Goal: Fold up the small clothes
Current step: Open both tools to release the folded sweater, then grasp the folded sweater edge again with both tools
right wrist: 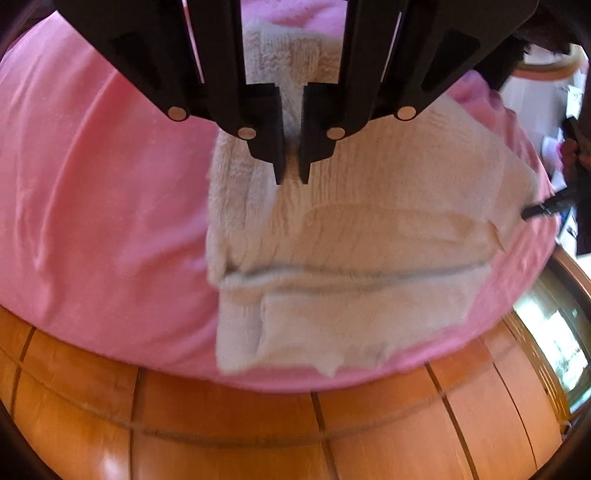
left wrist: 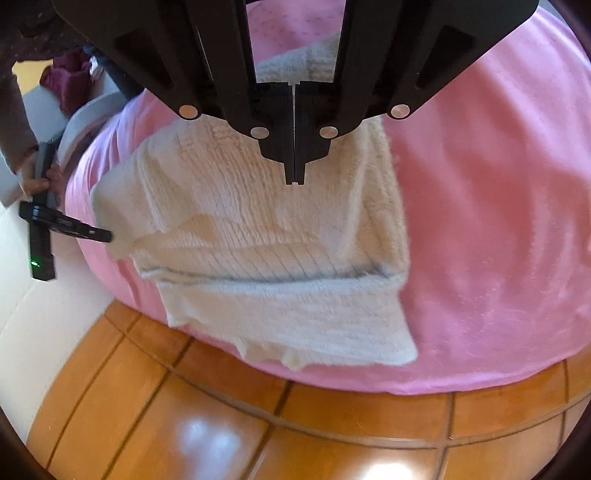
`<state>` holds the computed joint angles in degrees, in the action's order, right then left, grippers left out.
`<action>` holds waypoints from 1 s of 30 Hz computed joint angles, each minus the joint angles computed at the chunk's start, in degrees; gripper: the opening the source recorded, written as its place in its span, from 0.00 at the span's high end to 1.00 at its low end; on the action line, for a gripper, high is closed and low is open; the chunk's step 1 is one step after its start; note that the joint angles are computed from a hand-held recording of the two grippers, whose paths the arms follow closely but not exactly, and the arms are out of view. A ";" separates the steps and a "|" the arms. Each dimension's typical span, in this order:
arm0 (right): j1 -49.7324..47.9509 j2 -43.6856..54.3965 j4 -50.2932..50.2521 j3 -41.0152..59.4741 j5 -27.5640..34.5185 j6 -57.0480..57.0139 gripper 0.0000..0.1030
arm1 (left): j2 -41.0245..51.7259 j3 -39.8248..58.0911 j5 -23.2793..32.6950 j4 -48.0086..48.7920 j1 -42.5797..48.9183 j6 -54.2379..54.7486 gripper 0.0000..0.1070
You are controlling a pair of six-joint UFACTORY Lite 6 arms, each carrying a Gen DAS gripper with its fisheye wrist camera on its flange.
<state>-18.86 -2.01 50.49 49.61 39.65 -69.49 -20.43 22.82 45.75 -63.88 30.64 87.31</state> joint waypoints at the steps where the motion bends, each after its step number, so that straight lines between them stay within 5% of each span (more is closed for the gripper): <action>1: -0.97 -0.39 0.40 0.88 1.76 -0.30 0.94 | 0.41 0.25 1.23 -0.33 1.45 0.85 1.00; 4: 0.01 -0.71 -0.95 1.21 0.98 1.17 0.94 | 3.96 1.66 -0.04 -2.20 2.11 1.81 0.89; 6: 0.86 0.62 -1.27 1.02 -0.10 1.57 0.94 | 7.14 2.94 -0.87 -3.84 2.31 1.84 0.55; 7: 0.89 1.54 -1.01 1.35 0.14 1.49 0.93 | 7.89 3.27 -1.44 -4.84 2.02 1.49 0.52; 11: 1.05 4.28 1.22 1.61 -0.31 1.48 0.85 | 11.31 5.43 -4.27 -5.66 -1.93 1.58 0.52; 13: 0.89 5.72 2.24 2.22 -1.12 1.52 0.54 | 12.77 6.44 -3.62 -5.72 -2.75 2.15 0.58; 14: 0.90 6.16 2.49 2.57 -1.39 1.22 0.53 | 13.70 7.16 -3.95 -5.65 -4.12 2.25 0.71; 15: 1.08 7.09 2.21 3.26 -1.29 1.44 0.53 | 13.82 7.20 -5.03 -5.90 -5.14 2.56 0.84; 17: 1.64 10.49 1.02 5.39 -1.13 2.84 0.54 | 13.34 6.96 -8.30 -7.73 -7.93 3.38 0.94; 18: 1.85 11.46 0.23 5.94 -0.78 3.34 0.63 | 13.17 6.87 -7.74 -8.38 -7.60 3.92 0.94; 19: 2.69 12.06 -2.09 6.27 -0.89 4.50 0.92 | 12.52 6.54 -7.47 -8.86 -7.20 4.37 0.94; 24: 1.19 3.54 -3.55 5.02 1.09 3.76 0.94 | 3.02 4.44 -0.12 -6.31 0.81 3.36 0.95; 30: 4.10 12.51 1.55 24.24 2.46 8.46 0.94 | 7.37 14.76 -0.19 -12.38 -1.40 1.77 0.95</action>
<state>-14.77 10.50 52.04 73.86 42.11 -61.03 -13.06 37.58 45.55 -76.27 29.24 89.07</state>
